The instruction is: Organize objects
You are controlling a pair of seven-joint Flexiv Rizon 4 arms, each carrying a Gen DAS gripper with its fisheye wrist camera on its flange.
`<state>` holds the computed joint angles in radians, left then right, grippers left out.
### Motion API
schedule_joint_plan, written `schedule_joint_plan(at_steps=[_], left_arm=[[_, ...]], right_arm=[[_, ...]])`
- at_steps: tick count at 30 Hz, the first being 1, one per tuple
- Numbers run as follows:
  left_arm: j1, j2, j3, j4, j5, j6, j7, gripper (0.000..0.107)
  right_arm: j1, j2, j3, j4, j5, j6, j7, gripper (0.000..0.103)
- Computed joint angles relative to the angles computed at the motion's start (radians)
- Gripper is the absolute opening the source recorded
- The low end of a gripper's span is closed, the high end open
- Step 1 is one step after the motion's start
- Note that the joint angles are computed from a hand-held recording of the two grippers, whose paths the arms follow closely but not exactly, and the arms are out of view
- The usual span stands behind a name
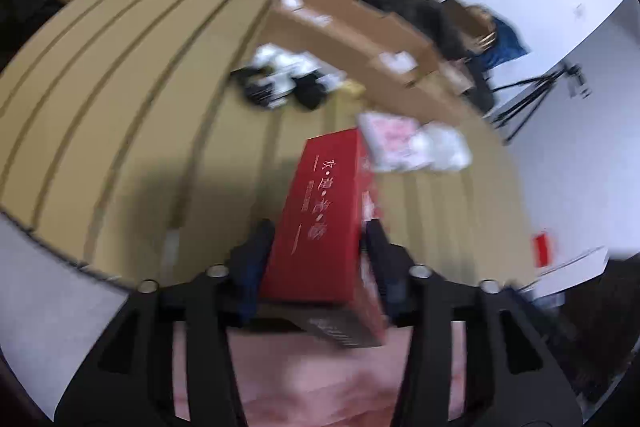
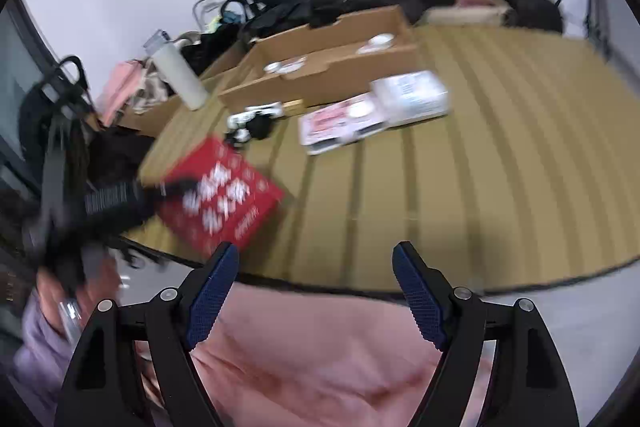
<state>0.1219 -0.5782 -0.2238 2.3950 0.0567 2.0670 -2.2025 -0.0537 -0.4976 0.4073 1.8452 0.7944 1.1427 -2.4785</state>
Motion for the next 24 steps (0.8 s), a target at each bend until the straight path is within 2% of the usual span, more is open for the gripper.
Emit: schedule_joint_plan(at_steps=[3, 6, 8, 10, 12, 13, 14, 15, 17, 23, 24], left_arm=[[-0.088, 0.032, 0.073, 0.021, -0.024, -0.037, 0.079, 0.049], [-0.156, 0.036, 0.127, 0.029, -0.056, -0.024, 0.148, 0.050], [-0.114, 0.025, 0.094, 0.035, -0.041, -0.028, 0.155, 0.050], [-0.050, -0.001, 0.045, 0.015, -0.017, -0.050, 0.158, 0.049], [-0.005, -0.019, 0.008, 0.018, 0.004, -0.051, 0.155, 0.047], [0.001, -0.026, 0.002, 0.016, 0.004, -0.051, 0.154, 0.044], [-0.002, -0.031, 0.005, 0.019, 0.003, -0.039, 0.152, 0.044], [-0.017, -0.033, 0.018, 0.024, -0.003, -0.020, 0.152, 0.043], [0.006, -0.037, 0.000, 0.035, 0.017, -0.004, 0.144, 0.041], [-0.010, -0.058, 0.010, 0.037, 0.019, 0.044, 0.121, 0.040], [-0.035, -0.045, 0.027, 0.039, 0.002, 0.039, 0.124, 0.038]], right_arm=[[0.066, -0.058, -0.015, -0.038, -0.052, -0.008, 0.061, 0.083], [0.096, -0.093, 0.008, -0.053, -0.091, -0.005, 0.091, 0.083], [0.067, -0.117, 0.053, -0.076, -0.080, -0.058, 0.077, 0.082], [0.081, -0.127, 0.054, -0.080, -0.084, -0.070, 0.093, 0.078], [0.103, -0.136, 0.061, -0.074, -0.092, -0.053, 0.090, 0.064], [0.119, -0.139, 0.056, -0.070, -0.100, -0.034, 0.092, 0.060], [0.163, -0.143, 0.034, -0.050, -0.136, 0.017, 0.110, 0.048], [0.191, -0.147, 0.018, -0.035, -0.167, 0.050, 0.136, 0.043], [0.205, -0.158, 0.008, -0.019, -0.205, 0.098, 0.177, 0.034], [0.109, -0.212, 0.089, -0.058, -0.239, 0.057, 0.210, 0.034], [0.093, -0.222, 0.103, -0.071, -0.235, 0.043, 0.216, 0.034]])
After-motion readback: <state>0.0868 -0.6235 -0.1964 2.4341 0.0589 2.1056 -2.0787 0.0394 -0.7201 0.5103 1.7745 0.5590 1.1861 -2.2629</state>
